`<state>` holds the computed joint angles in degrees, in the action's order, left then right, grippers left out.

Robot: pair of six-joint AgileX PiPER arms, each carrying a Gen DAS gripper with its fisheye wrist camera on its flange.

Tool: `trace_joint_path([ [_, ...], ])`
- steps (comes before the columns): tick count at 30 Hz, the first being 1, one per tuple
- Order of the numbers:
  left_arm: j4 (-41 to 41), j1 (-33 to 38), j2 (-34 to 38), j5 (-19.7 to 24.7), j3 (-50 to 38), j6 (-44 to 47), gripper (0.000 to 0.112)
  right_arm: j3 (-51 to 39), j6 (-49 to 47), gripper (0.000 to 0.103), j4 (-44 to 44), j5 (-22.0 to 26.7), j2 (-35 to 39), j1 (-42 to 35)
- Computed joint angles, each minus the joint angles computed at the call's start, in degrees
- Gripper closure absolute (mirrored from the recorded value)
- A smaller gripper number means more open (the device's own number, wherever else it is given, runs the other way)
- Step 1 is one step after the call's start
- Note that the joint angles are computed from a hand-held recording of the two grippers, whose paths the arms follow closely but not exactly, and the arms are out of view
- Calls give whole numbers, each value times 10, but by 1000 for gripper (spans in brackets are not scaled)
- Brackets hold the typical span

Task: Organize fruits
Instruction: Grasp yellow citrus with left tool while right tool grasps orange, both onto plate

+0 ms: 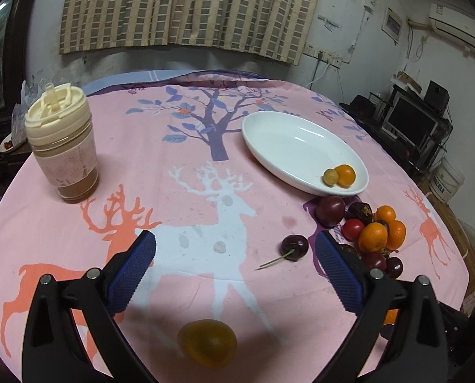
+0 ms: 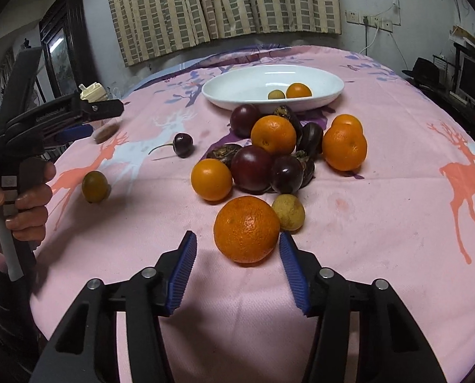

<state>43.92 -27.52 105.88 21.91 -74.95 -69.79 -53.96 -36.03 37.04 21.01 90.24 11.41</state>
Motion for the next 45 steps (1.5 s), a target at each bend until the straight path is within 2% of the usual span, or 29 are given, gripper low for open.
trace_joint_path([
  [3, 7, 1, -4, 0, 5, -14, 14, -5, 22, 50, -16, -1, 4, 5],
  [5, 12, 0, -5, 3, 5, -19, 14, -14, 57, 54, -44, 3, 11, 8],
  [7, 20, -2, -5, 9, 6, -27, 14, -19, 58, 61, -35, 8, 17, 2],
  [9, 16, 1, -7, 7, 8, -25, 14, -20, 15, 62, 17, 21, 21, -12],
  [13, -75, 27, -34, -43, 49, 68, 14, -14, -64, 62, 103, 39, 24, -34],
  [17, -58, 23, -78, -77, 124, 77, 18, -18, -92, 62, 131, 54, 29, -41],
  [18, -71, 20, -82, -77, 133, 99, 25, -18, -98, 62, 138, 57, 29, -43],
  [19, -78, 15, -84, -73, 139, 114, 30, -18, -103, 62, 144, 60, 30, -45],
  [25, -75, -19, -55, -14, 127, 148, 44, -16, -123, 62, 162, 66, 29, -48],
  [33, -210, 4, -27, 10, 98, 273, 63, -12, -154, 62, 190, 76, 28, -57],
  [38, -219, -1, -19, 21, 86, 290, 74, -9, -173, 62, 204, 84, 27, -63],
  [41, -253, 3, -20, 28, 77, 320, 75, -7, -183, 62, 207, 87, 21, -66],
  [45, -299, 6, -23, 31, 19, 361, 75, -49, -218, 62, 239, 125, 21, -91],
])
